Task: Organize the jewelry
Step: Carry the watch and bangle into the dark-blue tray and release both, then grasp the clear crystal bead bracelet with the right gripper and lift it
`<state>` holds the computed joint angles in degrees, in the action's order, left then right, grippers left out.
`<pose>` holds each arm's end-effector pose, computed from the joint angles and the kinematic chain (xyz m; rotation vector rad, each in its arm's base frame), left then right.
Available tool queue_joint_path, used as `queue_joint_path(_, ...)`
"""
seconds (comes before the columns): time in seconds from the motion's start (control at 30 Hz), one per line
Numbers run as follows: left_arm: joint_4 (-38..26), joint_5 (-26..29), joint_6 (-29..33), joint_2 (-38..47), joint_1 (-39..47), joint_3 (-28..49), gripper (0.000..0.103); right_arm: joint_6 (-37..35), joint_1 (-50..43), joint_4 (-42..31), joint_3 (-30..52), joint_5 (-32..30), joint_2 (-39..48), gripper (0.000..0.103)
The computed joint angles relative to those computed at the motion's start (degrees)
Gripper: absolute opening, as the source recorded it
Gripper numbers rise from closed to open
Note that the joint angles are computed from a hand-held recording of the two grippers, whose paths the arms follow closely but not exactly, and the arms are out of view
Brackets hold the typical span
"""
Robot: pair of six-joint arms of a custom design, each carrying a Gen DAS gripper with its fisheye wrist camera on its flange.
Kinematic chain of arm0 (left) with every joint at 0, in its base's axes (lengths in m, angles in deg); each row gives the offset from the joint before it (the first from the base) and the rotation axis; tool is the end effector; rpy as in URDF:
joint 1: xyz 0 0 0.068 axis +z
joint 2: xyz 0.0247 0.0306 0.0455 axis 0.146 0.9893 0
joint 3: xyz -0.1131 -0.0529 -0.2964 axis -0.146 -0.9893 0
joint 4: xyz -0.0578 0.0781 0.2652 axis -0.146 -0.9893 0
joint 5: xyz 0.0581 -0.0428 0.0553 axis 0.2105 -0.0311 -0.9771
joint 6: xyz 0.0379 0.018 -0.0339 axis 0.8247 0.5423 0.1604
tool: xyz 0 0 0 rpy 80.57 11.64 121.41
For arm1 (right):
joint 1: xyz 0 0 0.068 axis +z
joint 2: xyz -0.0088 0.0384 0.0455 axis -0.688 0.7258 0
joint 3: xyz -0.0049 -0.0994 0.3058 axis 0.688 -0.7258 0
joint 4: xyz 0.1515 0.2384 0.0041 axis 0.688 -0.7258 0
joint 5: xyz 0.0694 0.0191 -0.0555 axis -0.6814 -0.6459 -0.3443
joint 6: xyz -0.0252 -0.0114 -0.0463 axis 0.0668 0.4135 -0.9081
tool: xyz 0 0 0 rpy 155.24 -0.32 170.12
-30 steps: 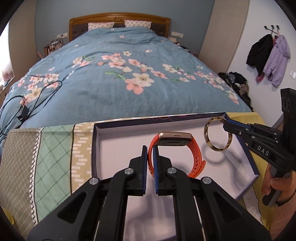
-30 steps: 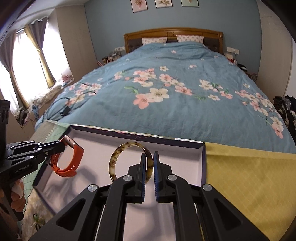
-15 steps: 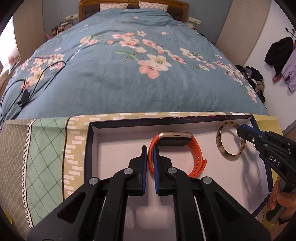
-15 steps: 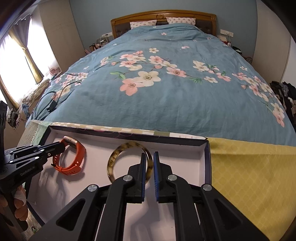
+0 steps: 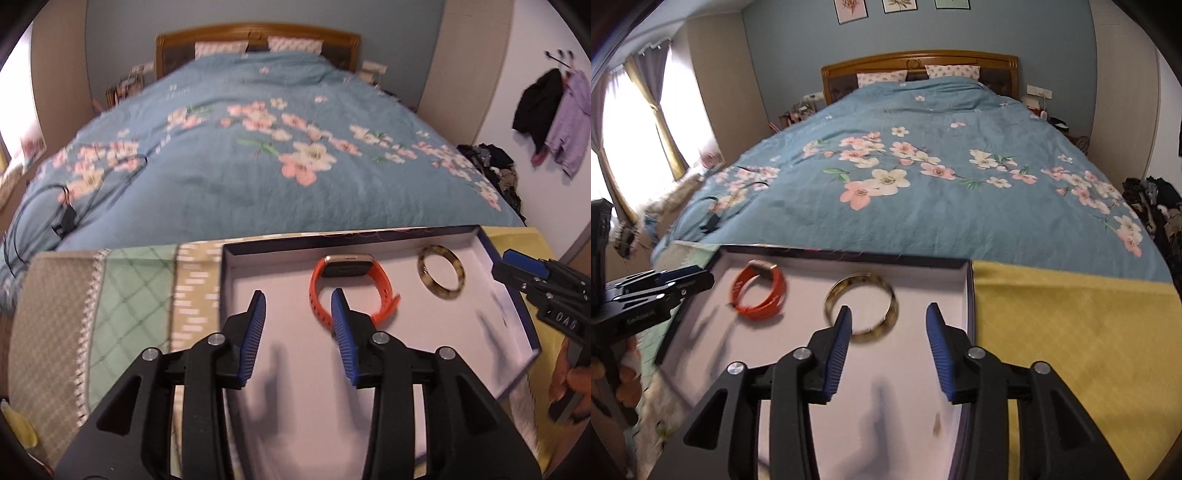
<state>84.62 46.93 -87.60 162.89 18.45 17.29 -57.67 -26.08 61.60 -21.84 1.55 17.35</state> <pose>0.3068 0.0507 0.1651 -0.1916 2.4078 -0.0534 0.3134 0.1067 0.1769 -0.5042 2.3557 0.4038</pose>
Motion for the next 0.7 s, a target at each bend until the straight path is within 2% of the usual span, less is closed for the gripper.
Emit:
queue_joint_path(0.17,1.18,3.37,4.07,-12.66,1.58,-9.04,0.039,-2.01,-1.99,-0.15,-6.80,-5.97,-7.97,0.041)
queue_joint_path(0.27,-0.52,5.02,6.11,-22.21,2.08,-14.24,0.043,-4.91,-1.48,-0.99,-12.24,-8.72,-15.48,0.047)
queue_joint_path(0.4,-6.62,7.92,9.49,-35.89,3.76,-19.87,0.045,-9.47,0.80,-5.76,-18.94,-11.00,-26.17,0.047)
queue_joint_path(0.53,-15.28,9.29,12.08,-48.00,4.62,-23.45,0.047,-12.03,3.05,-10.43,-22.66,-10.41,-31.43,0.045)
queue_joint_path(0.6,-19.29,9.42,12.89,-53.09,4.58,-24.82,0.048,-12.10,3.73,-11.43,-23.89,-11.11,-32.15,0.041)
queue_joint_path(0.7,-24.62,11.00,14.02,-58.17,6.04,-26.05,0.048,-10.76,8.93,-9.84,-25.60,-5.93,-32.68,0.041)
